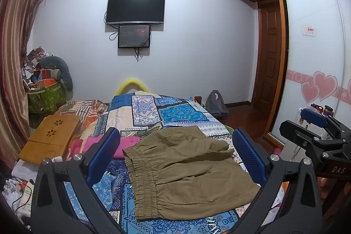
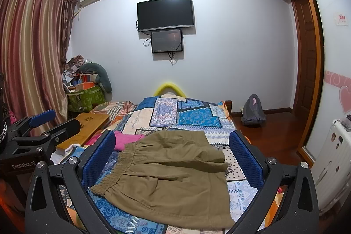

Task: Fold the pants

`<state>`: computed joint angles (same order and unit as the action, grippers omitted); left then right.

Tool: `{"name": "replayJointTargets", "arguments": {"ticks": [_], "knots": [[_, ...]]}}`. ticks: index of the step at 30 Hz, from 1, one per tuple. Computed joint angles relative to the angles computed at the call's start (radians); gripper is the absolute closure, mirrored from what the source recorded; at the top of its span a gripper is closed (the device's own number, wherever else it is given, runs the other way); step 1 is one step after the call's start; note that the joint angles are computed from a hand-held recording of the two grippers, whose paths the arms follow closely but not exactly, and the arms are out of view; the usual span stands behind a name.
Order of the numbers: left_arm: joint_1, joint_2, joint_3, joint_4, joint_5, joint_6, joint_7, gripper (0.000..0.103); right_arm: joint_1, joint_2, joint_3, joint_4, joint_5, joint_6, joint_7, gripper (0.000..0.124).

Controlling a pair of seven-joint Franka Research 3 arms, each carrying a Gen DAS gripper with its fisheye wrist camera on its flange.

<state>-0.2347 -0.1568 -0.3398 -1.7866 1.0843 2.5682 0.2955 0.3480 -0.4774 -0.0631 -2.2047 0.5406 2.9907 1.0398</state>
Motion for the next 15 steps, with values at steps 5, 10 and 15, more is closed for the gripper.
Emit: {"name": "replayJointTargets", "arguments": {"ticks": [5,10,15], "knots": [[-0.001,0.0,0.001,-0.001,-0.007,0.001,0.001,0.0,-0.002,-0.002,0.001,0.0,-0.003,-0.004,0.004,0.021],[-0.001,-0.002,-0.001,-0.005,-0.002,-0.007,-0.006,0.0,-0.002,-0.001,0.0,0.001,-0.003,-0.005,0.004,0.021],[0.0,-0.005,0.0,-0.008,-0.003,-0.005,-0.009,0.0,0.0,-0.002,-0.001,-0.001,-0.002,-0.003,0.002,0.021]]}}
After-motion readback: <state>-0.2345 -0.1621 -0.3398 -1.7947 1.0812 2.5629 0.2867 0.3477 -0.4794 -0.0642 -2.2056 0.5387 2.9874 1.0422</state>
